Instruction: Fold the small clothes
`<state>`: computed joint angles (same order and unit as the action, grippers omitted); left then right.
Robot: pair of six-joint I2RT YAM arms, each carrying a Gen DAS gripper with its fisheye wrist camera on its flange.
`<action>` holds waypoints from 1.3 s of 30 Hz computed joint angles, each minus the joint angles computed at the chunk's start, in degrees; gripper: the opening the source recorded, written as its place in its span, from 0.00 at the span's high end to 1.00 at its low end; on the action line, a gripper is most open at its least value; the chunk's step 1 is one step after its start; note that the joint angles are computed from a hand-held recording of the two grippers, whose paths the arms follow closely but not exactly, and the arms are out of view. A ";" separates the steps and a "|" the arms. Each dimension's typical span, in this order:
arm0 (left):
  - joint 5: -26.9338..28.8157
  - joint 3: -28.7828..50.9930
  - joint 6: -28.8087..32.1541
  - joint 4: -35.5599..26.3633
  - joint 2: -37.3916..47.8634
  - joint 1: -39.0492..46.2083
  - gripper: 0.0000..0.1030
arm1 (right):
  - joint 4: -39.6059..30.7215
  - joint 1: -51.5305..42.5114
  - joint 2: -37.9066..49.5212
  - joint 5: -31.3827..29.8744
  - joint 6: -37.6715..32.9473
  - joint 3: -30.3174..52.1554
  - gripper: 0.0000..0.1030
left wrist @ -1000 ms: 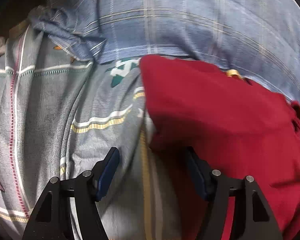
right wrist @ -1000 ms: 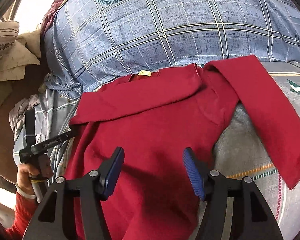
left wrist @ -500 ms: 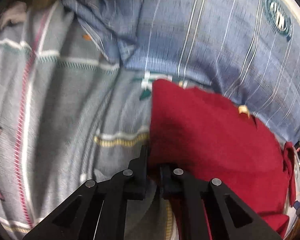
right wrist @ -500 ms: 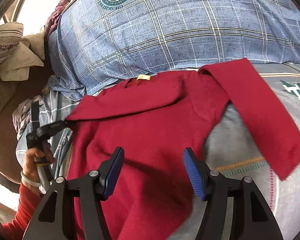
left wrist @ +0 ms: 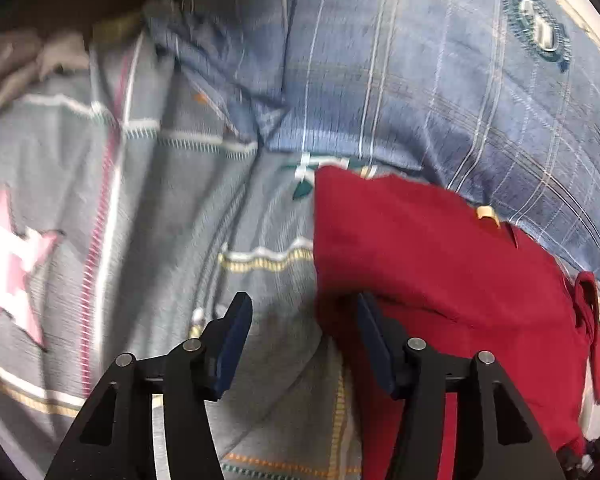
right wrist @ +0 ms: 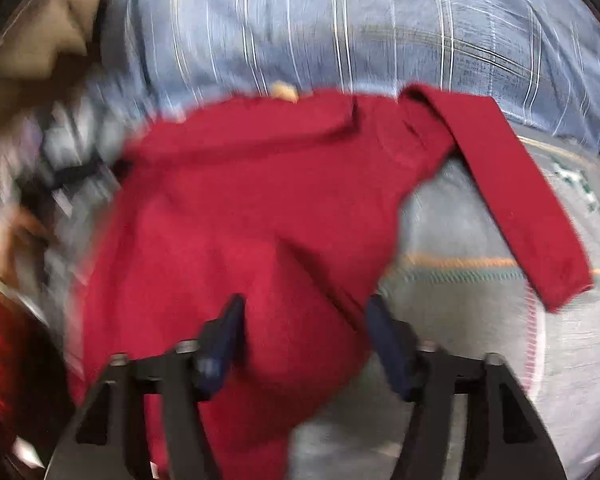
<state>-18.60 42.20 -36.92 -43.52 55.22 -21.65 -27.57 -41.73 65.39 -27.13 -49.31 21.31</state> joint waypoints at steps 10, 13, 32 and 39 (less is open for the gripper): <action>-13.04 3.86 -6.94 -2.85 0.84 -23.45 0.35 | -14.71 -16.80 6.70 -10.16 -12.76 10.55 0.36; -11.98 3.89 -6.19 -1.65 3.66 -24.47 0.34 | -10.12 -20.71 12.30 -13.82 -1.36 15.45 0.23; -4.25 5.10 0.88 7.51 14.81 -14.64 0.34 | 44.77 -7.96 42.80 -31.24 83.42 20.60 0.24; -3.86 4.53 1.97 7.38 12.44 -12.93 0.34 | 41.26 -5.76 43.91 -21.04 76.36 25.91 0.84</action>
<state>-22.46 46.74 -34.95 -36.15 67.66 -34.58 13.69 -47.49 109.30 -48.17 27.05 47.22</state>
